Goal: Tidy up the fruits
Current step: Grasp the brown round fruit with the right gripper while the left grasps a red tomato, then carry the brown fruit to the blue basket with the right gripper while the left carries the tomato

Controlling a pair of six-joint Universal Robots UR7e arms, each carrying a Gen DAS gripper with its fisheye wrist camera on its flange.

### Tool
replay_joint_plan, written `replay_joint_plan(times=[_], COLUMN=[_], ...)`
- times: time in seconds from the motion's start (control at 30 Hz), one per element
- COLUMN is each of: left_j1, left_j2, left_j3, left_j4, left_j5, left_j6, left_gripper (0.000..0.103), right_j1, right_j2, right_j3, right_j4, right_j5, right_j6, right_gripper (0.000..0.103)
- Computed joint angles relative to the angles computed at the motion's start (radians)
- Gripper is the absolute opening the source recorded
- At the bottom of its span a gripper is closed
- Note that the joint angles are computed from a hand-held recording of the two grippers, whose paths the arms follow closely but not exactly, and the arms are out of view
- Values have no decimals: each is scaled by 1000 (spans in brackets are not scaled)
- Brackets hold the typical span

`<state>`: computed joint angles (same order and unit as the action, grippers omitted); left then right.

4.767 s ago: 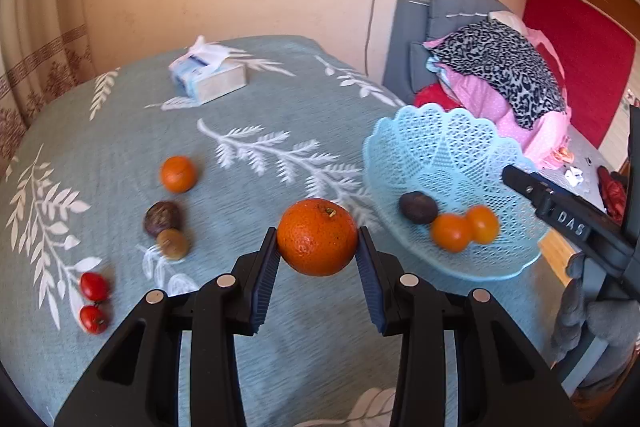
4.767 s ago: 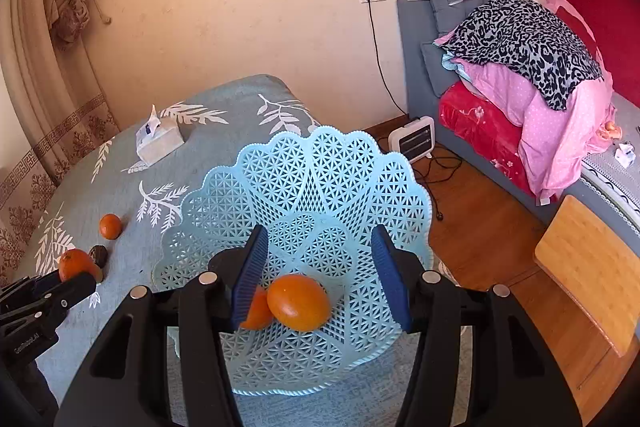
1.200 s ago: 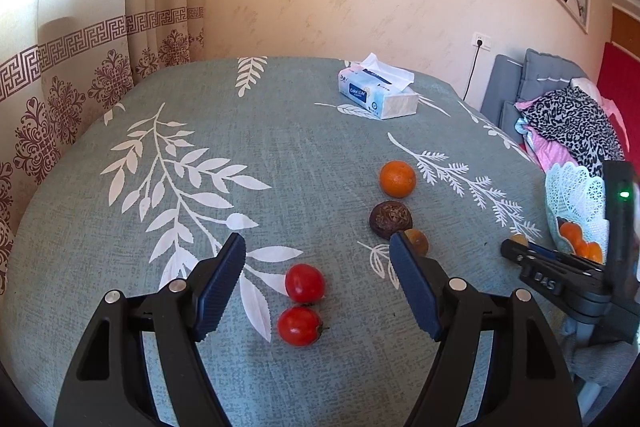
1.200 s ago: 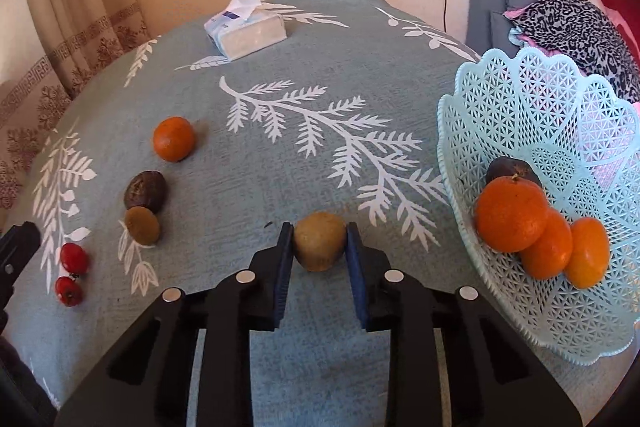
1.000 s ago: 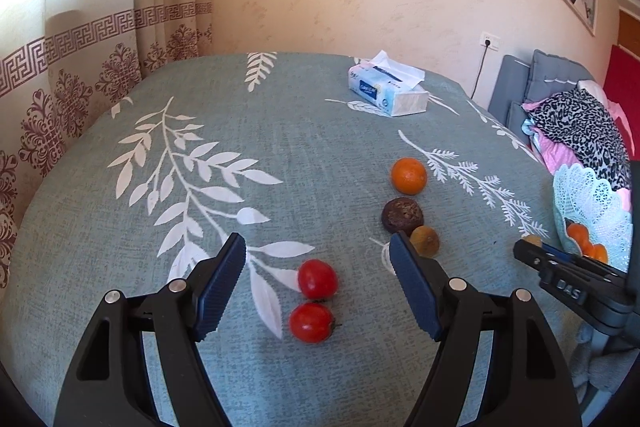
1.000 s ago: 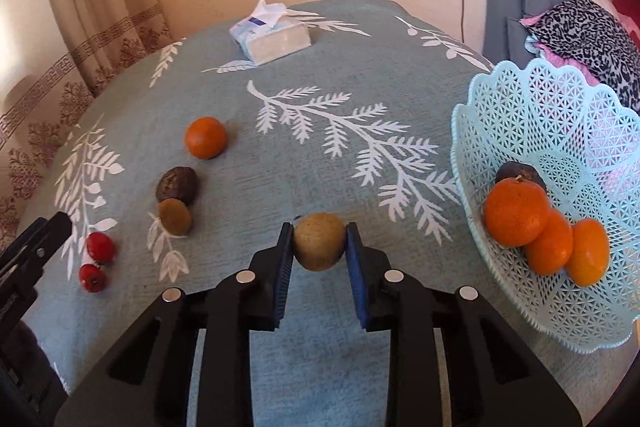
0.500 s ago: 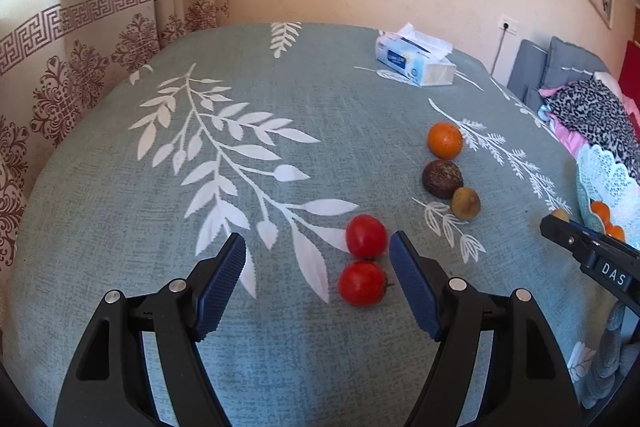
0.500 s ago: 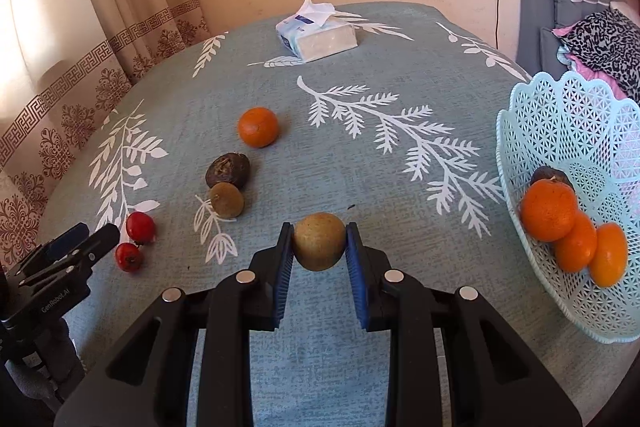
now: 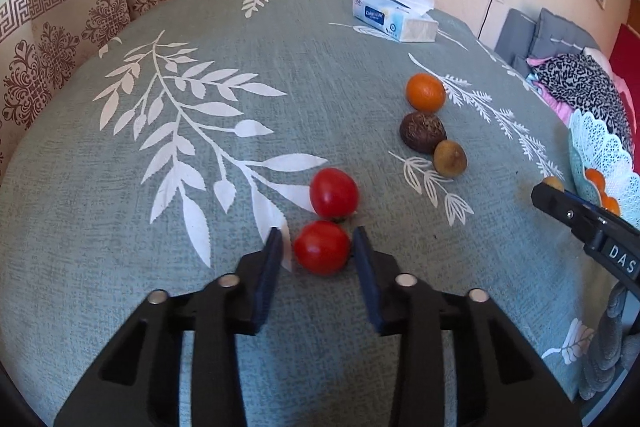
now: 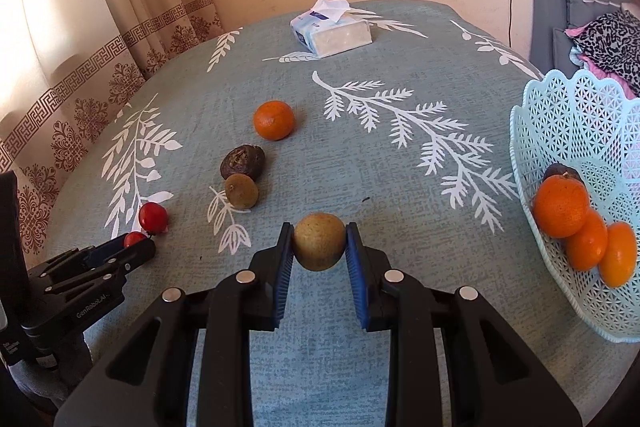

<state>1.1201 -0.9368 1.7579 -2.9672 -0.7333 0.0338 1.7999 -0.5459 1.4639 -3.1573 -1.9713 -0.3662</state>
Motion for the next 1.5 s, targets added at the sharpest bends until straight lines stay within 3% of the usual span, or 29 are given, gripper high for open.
replay_joint_plan(times=[0.03,0.8,1.5], left_j1=[-1,-101,-172], left_j2=[0,69,135], left_j3=[2,20,-14], left_j4=[0,-113,-166], left_j5=[0,102,92], left_j6=[1,106,197], left_gripper=[28,28,28], right_j1=[0,-12,-69], right_j2=[-2,-93,-181], right_j3=[1,83,139], right_j4=[-2,-123,-242], right_j5=[2,20,-56], right_j6=[-1,-11,22], right_gripper=[27,27,27])
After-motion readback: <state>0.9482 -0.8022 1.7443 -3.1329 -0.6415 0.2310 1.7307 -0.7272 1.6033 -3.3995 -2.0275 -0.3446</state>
